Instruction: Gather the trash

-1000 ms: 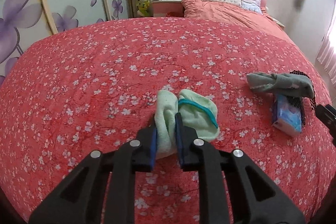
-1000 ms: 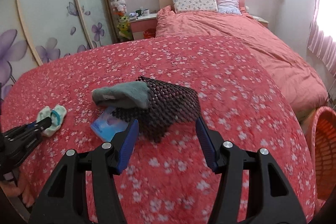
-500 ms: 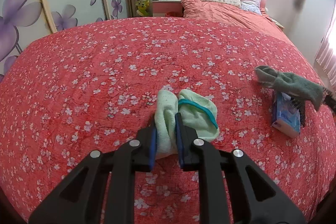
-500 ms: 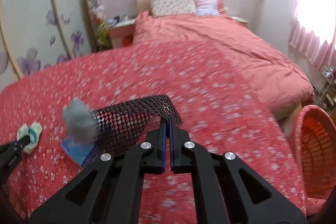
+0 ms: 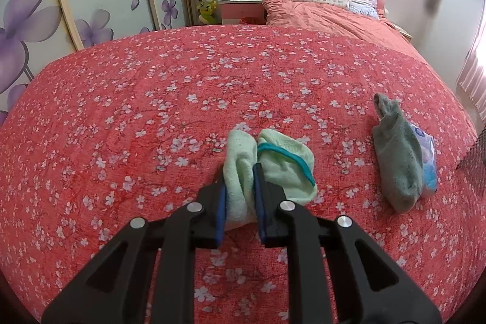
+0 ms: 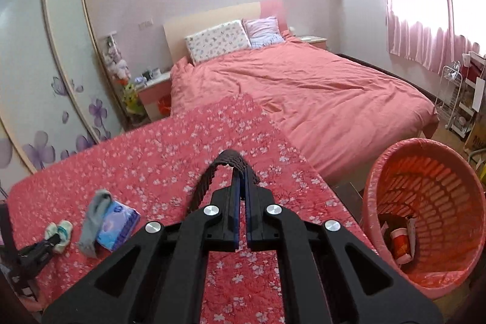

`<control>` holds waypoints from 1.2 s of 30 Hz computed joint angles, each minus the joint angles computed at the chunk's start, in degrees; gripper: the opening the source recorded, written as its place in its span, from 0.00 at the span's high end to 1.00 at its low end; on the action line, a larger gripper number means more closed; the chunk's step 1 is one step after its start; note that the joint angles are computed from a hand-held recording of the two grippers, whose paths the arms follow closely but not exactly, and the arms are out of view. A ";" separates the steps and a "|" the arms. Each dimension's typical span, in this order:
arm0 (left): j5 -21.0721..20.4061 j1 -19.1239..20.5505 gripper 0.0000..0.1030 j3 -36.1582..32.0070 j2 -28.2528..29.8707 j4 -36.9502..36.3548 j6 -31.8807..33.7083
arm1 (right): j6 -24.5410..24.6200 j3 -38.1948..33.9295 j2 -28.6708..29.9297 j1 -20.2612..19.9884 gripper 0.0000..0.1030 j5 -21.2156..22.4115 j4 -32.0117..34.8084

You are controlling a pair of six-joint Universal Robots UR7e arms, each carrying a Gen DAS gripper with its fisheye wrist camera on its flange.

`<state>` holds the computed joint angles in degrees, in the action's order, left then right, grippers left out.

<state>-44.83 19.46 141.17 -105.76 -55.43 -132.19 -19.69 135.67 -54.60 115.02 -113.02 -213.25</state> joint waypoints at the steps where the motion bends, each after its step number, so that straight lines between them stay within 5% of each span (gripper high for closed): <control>1: 0.05 0.13 0.84 -0.08 0.19 -0.05 0.08 | -0.57 0.52 -0.59 -0.20 0.97 0.42 -0.30; 5: 0.20 0.31 0.84 -0.23 1.12 -0.84 0.10 | -4.57 0.19 1.23 0.65 0.97 -1.83 -0.74; 9: 0.13 0.29 0.84 -0.23 1.15 -0.79 0.09 | -6.95 -1.26 3.08 1.09 0.97 -4.68 7.38; 12: 0.15 0.30 0.84 -0.23 1.15 -0.81 0.09 | -6.23 -0.74 2.01 -0.01 0.86 -2.81 11.64; 15: 0.16 0.31 0.84 -0.24 1.20 -0.87 0.08 | -5.87 -0.24 1.60 -0.60 0.61 -1.69 12.46; 24: 0.22 0.29 0.84 -0.22 1.07 -0.88 0.05 | -4.62 -3.21 5.76 -0.81 0.55 -5.11 14.47; 28: 0.29 0.17 0.84 -0.02 0.87 -1.13 -0.03 | -5.37 -2.66 7.12 -1.22 0.41 -6.52 9.01; 33: 0.23 0.04 0.84 0.08 0.77 -1.17 -0.14 | -4.95 -3.56 6.97 -1.17 0.43 -7.39 12.39; 36: 0.14 -0.15 0.84 0.23 0.52 -1.12 -0.24 | -5.03 -3.29 6.96 -1.09 0.63 -7.62 11.57</control>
<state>-44.68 19.31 141.40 -105.24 -56.55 -132.43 -24.72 132.38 -47.64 113.93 -120.64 -201.68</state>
